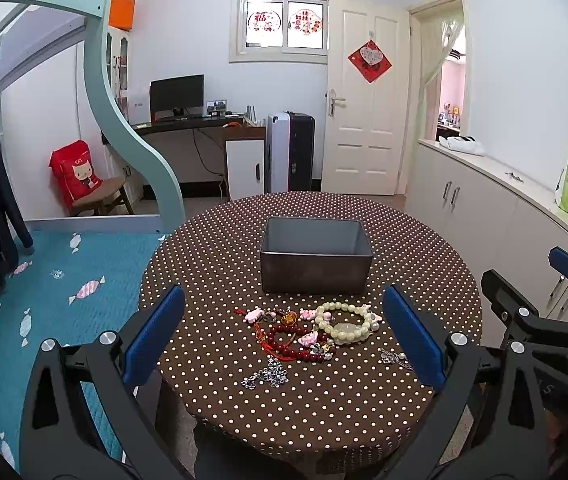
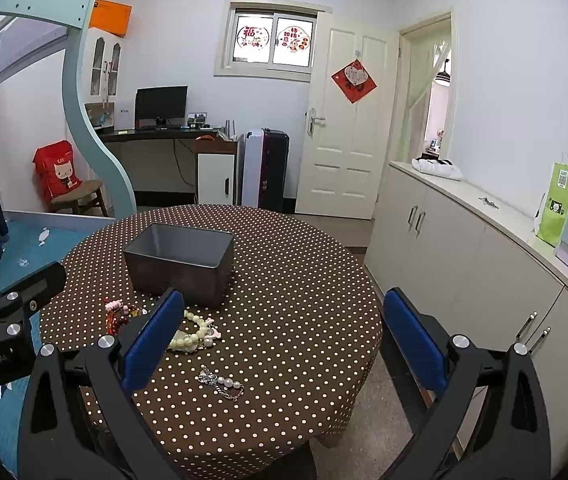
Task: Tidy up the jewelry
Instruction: 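Lower the right tool to the pearl chain bracelet and close on it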
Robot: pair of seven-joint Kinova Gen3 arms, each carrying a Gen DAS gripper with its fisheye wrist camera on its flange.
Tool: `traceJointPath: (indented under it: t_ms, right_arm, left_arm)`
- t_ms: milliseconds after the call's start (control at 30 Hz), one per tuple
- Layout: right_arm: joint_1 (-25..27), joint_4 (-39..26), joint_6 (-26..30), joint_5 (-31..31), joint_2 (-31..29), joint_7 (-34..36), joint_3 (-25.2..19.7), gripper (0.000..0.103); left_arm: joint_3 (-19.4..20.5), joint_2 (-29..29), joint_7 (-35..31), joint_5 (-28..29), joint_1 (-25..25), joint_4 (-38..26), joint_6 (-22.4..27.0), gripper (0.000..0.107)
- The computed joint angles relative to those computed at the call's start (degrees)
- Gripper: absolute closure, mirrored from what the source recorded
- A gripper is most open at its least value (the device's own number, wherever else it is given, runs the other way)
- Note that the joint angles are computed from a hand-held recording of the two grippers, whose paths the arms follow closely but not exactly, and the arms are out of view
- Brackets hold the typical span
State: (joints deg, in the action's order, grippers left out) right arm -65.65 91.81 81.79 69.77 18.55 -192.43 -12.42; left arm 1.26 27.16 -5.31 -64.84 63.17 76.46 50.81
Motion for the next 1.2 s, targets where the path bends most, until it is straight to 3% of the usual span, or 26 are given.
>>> traceJointPath:
  t_ms: [400, 667, 967, 1133, 1167, 1200]
  right_arm:
    - [6.6, 1.7, -13.2, -7.7, -0.6, 3.7, 0.7, 0.007]
    - [10.5, 4.1, -23.5, -13.5, -1.1, 8.2, 1.6, 0.007]
    - [11.7, 5.3, -29.4, -19.0, 0.7, 13.4, 3.4, 0.007]
    - [12.3, 6.7, -32.8, -20.2, 0.5, 15.0, 4.2, 0.008]
    - [12.0, 6.6, -32.4, -20.0, 0.6, 15.3, 4.3, 0.009]
    - [11.4, 6.7, -32.3, -19.3, 0.8, 15.2, 4.8, 0.013]
  left_arm:
    - [-0.2, 2.4, -7.2, 9.6, -4.1, -2.6, -1.1, 0.009]
    - [0.1, 5.2, -16.2, 19.3, -7.6, -4.6, -1.8, 0.009]
    - [0.1, 8.0, -25.2, 29.9, -10.5, -6.1, -1.7, 0.009]
    - [-0.8, 8.1, -26.6, 33.1, -11.4, -4.7, -3.3, 0.01]
    - [-1.0, 8.1, -26.9, 33.4, -11.5, -4.3, -4.0, 0.011]
    - [-1.1, 8.0, -27.2, 33.6, -11.6, -4.0, -4.4, 0.021]
